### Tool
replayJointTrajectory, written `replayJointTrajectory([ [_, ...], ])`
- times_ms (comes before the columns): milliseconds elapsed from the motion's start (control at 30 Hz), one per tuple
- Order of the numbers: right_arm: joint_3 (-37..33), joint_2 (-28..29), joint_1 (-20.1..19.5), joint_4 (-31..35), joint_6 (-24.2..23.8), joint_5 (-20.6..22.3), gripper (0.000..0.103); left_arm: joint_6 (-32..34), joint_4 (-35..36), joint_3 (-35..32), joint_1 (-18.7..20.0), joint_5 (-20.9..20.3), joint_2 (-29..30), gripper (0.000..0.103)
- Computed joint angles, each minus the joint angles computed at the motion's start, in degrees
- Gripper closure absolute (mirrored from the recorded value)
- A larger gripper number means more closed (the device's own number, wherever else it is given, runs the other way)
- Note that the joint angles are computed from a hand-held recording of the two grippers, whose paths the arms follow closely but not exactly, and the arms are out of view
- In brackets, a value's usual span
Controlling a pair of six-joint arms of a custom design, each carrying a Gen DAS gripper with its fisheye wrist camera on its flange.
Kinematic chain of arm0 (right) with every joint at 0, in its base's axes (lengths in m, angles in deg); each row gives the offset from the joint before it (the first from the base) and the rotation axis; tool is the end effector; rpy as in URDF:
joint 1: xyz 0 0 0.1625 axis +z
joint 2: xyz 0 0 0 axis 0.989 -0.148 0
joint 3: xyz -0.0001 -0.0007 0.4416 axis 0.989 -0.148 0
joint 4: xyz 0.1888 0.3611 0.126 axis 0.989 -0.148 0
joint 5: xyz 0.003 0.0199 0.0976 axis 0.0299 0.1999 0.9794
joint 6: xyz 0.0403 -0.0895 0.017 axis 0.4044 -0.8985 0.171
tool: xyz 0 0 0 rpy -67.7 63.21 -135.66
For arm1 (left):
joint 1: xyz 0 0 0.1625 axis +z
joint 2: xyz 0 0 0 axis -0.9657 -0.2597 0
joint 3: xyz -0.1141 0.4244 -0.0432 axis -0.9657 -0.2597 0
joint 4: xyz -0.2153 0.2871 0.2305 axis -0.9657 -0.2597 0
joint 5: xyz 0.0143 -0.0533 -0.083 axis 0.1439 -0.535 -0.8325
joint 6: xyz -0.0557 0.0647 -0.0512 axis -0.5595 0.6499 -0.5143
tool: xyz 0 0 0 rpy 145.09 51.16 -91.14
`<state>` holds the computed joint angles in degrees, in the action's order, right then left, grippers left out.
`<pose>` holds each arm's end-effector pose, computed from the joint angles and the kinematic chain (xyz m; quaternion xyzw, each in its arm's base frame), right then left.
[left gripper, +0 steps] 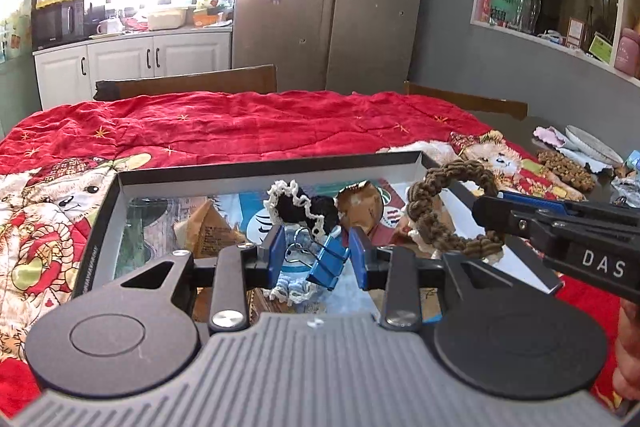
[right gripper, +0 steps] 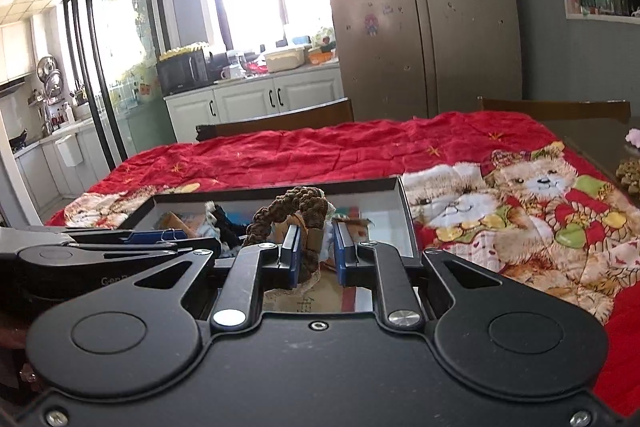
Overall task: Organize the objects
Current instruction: 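Carry the binder clip with the left tool over the box while the right tool carries the scrunchie, then lower the binder clip into the box with the left tool while the right tool lowers the scrunchie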
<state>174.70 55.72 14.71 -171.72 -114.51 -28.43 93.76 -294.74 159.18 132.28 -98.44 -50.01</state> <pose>0.2097 -0.6352 0.0287 0.4001 -0.8397 0.3567 0.0873 -0.0933 -0.5519 0.1454 0.0634 0.7839 -0.5076 0.3519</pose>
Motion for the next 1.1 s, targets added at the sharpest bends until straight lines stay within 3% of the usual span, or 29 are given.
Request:
replayJointTrajectory([
  [633,-2.7,2.6,-0.3,2.1,0.8,-5.0,0.087,0.0,3.0,-1.8,1.2,0.8,1.9,0.065],
  [667,-2.7,2.7,-0.2,2.1,0.7,-5.2,0.092,0.1,3.0,-1.9,1.3,0.9,2.0,0.065],
  [1100,-3.5,3.6,0.1,2.5,-1.0,-7.6,0.092,2.5,2.7,-3.0,1.3,2.5,3.3,0.065],
])
